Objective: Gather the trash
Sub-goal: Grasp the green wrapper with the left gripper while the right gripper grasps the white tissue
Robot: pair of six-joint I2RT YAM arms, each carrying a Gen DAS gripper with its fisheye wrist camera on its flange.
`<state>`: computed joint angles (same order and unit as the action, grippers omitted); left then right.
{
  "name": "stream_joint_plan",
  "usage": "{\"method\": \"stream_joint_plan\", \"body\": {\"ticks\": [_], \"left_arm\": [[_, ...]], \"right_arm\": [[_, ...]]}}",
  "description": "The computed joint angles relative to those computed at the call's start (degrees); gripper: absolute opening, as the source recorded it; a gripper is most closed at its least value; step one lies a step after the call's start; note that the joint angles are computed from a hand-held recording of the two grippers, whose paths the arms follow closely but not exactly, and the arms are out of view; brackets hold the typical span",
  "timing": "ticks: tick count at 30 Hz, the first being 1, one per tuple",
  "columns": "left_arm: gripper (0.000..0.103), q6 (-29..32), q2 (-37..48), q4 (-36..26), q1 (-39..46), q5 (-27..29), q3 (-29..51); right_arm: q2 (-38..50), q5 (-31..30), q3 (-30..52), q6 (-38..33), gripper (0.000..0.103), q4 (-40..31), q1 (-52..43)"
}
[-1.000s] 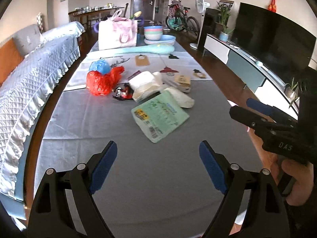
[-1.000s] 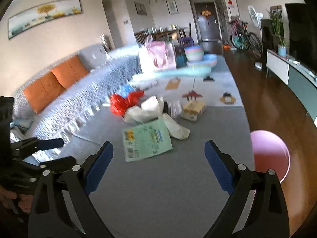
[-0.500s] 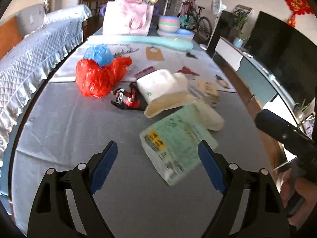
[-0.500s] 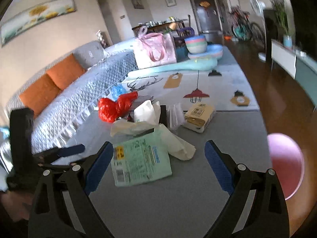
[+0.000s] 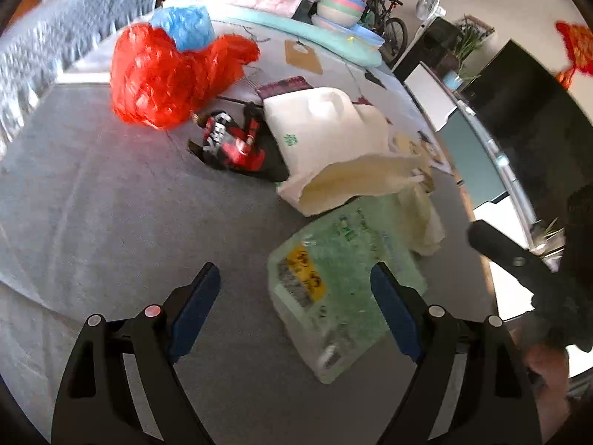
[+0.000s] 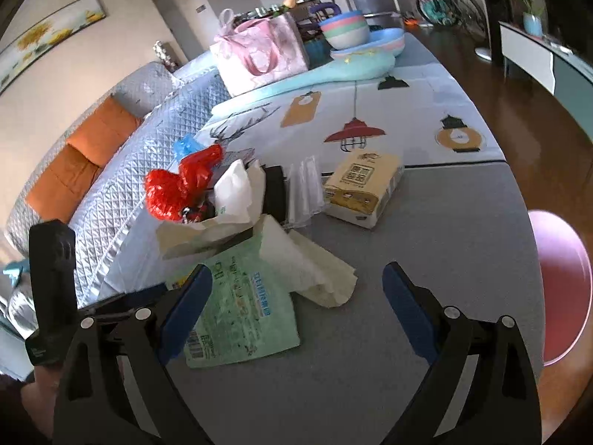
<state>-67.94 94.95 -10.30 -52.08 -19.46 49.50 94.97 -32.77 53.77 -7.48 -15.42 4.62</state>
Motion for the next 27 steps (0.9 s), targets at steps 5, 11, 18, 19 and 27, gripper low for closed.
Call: {"method": "stream_joint_plan", "body": {"ticks": [5, 11, 18, 19, 27], "left_arm": [[0.08, 2.1, 0.4, 0.8, -0.2, 0.9, -0.1], [0.066, 3.5, 0.3, 5.8, 1.2, 4.1, -1.7], [0.045, 5.9, 0.6, 5.8, 1.7, 6.4, -0.5], [0.041, 5.6, 0.2, 5.8, 1.7, 6.5, -0.8], [0.014, 2.8, -2.8, 8.4, 4.0, 7.8, -4.4]], "right_arm": [[2.7, -1.2, 2.4, 2.2, 0.092, -1.0, -1.1], [4.5, -1.7, 3.7, 4.3, 0.09, -1.1, 0.3], [5.8, 0.8, 3.6, 2.4, 0.08, -0.2, 2.0], [6.2, 1.0, 3.7, 2.1, 0.079, -0.3, 2.1], [8.2, -0.1, 5.8, 1.5, 0.061, -3.5, 2.3]]}}
